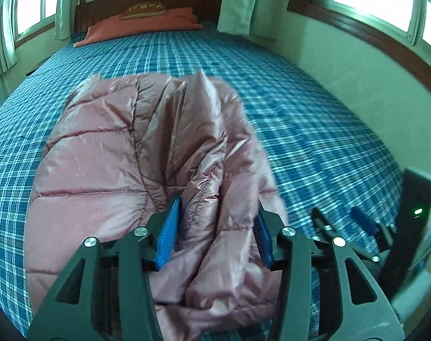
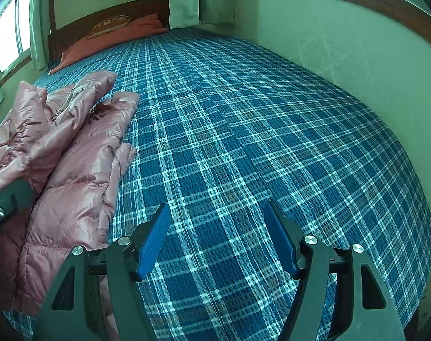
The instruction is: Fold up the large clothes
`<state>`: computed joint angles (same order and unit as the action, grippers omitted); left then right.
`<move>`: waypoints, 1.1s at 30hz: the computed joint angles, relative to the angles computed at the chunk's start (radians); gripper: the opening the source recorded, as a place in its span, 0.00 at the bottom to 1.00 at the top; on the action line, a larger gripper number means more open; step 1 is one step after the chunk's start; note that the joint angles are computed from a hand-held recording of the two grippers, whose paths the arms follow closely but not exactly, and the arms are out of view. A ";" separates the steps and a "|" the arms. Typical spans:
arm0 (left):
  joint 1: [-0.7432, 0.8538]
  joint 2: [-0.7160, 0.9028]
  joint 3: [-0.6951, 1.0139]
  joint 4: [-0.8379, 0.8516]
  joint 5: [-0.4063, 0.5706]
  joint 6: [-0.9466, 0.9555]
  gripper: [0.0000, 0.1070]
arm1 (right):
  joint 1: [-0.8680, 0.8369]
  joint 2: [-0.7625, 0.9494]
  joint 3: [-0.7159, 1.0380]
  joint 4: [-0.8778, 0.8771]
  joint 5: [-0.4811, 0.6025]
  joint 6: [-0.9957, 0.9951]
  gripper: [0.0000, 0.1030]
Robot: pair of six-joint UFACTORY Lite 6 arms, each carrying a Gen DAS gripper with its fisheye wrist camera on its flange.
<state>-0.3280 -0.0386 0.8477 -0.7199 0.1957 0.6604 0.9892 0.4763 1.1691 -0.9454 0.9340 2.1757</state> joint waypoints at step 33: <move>0.877 0.622 0.497 -0.547 0.765 0.237 0.59 | -0.218 0.096 0.234 -0.542 -0.550 0.506 0.71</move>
<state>0.5490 0.5836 1.3443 -1.2672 0.9608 0.8973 0.7715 0.5725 1.4032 -1.4878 0.3836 2.6814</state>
